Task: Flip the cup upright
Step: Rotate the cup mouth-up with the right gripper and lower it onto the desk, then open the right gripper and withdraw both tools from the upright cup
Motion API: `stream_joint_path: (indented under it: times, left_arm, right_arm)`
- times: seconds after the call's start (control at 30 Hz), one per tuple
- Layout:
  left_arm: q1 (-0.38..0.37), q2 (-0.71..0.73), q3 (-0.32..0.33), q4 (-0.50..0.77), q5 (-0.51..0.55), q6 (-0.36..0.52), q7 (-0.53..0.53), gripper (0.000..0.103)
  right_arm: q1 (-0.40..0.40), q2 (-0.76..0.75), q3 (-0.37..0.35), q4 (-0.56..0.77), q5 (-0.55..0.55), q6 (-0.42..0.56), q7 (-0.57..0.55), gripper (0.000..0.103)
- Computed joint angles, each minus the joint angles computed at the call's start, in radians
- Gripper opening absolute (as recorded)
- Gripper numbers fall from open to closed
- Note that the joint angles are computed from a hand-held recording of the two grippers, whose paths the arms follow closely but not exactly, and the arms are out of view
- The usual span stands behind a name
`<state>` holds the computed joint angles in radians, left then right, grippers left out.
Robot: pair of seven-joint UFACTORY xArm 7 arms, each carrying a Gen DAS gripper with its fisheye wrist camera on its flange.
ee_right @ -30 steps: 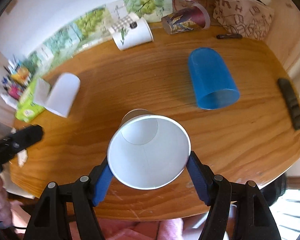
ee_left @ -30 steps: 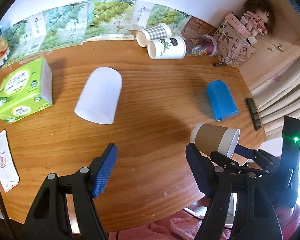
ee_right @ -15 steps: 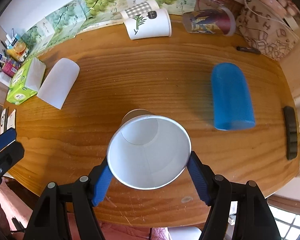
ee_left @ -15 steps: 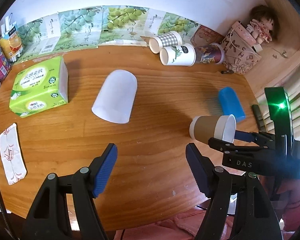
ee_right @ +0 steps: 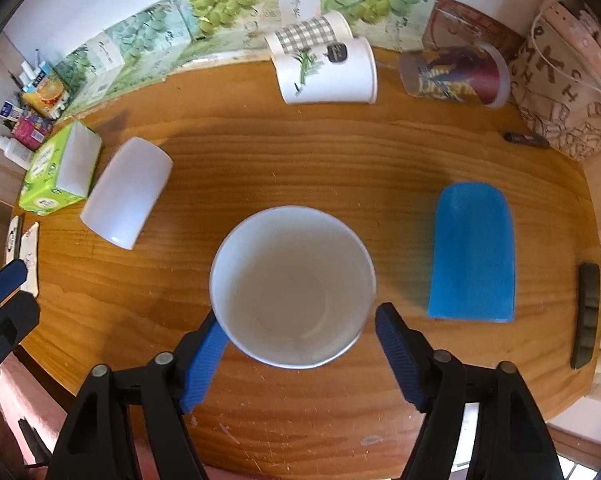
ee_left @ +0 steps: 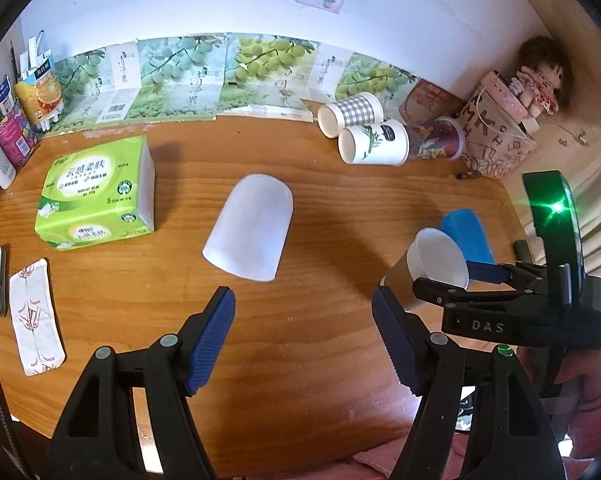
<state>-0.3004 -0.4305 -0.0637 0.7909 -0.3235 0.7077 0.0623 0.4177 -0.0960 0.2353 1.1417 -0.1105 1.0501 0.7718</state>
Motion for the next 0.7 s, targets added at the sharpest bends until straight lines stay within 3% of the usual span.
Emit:
stream_joint_path:
  times: [0.23, 0.5, 0.63, 0.7]
  left_arm:
    - [0.012, 0.009, -0.029, 0.029, 0.048, -0.036, -0.050, 0.075]
    - [0.012, -0.011, -0.055, 0.066, 0.103, -0.094, -0.132, 0.075]
    - [0.016, -0.029, -0.084, 0.072, 0.157, -0.124, -0.186, 0.075]
    - [0.018, -0.039, -0.097, 0.078, 0.183, -0.125, -0.216, 0.075]
  right_arm:
    - [-0.013, -0.062, -0.004, -0.039, -0.017, -0.101, -0.015, 0.083]
    - [-0.068, -0.249, 0.023, -0.156, -0.071, -0.251, 0.067, 0.086]
    - [-0.115, -0.353, 0.052, -0.212, -0.116, -0.297, 0.121, 0.098]
    - [-0.133, -0.399, 0.058, -0.240, -0.117, -0.321, 0.142, 0.098]
